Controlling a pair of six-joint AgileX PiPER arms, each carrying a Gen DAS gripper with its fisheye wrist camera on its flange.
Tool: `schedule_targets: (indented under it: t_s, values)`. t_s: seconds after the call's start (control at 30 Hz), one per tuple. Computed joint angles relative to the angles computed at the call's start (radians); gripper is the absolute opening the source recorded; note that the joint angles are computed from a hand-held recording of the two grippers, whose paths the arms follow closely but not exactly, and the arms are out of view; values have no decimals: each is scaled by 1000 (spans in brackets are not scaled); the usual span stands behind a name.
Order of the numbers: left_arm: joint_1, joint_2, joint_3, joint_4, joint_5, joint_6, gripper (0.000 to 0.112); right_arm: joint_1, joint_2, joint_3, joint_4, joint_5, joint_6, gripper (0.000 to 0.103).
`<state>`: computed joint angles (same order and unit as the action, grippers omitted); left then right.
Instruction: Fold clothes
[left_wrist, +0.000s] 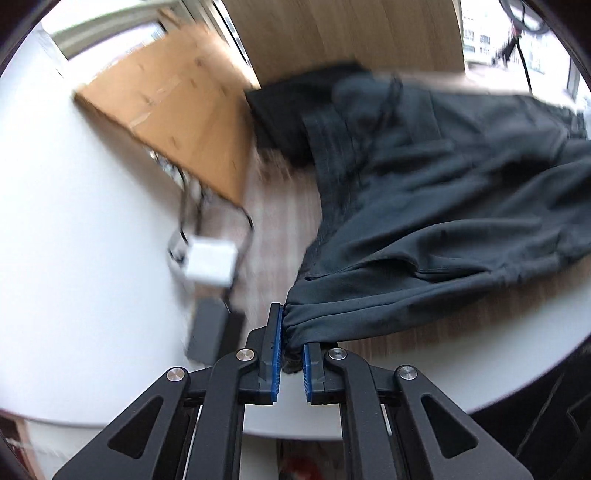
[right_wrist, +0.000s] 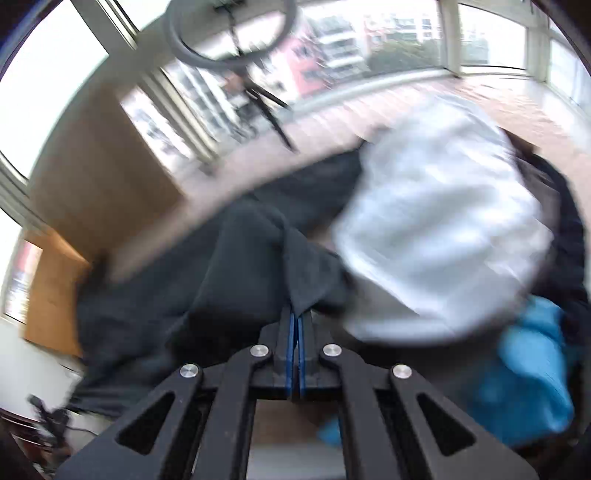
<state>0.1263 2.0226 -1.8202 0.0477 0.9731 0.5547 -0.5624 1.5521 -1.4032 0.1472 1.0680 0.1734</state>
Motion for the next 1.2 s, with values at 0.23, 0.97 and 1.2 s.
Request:
schedule_targets:
  t_s: [0.23,0.97,1.2]
  values:
    - [-8,-34,97,72,50,0,14,-27,-2,11,-54,118,-22,14]
    - [28,-218,245,83,26,-125,12,423,328,-133,-331,65,-268,4]
    - [-227,-180,81,-149,53,-16,12,155,72,36,-43,-102,-234,2]
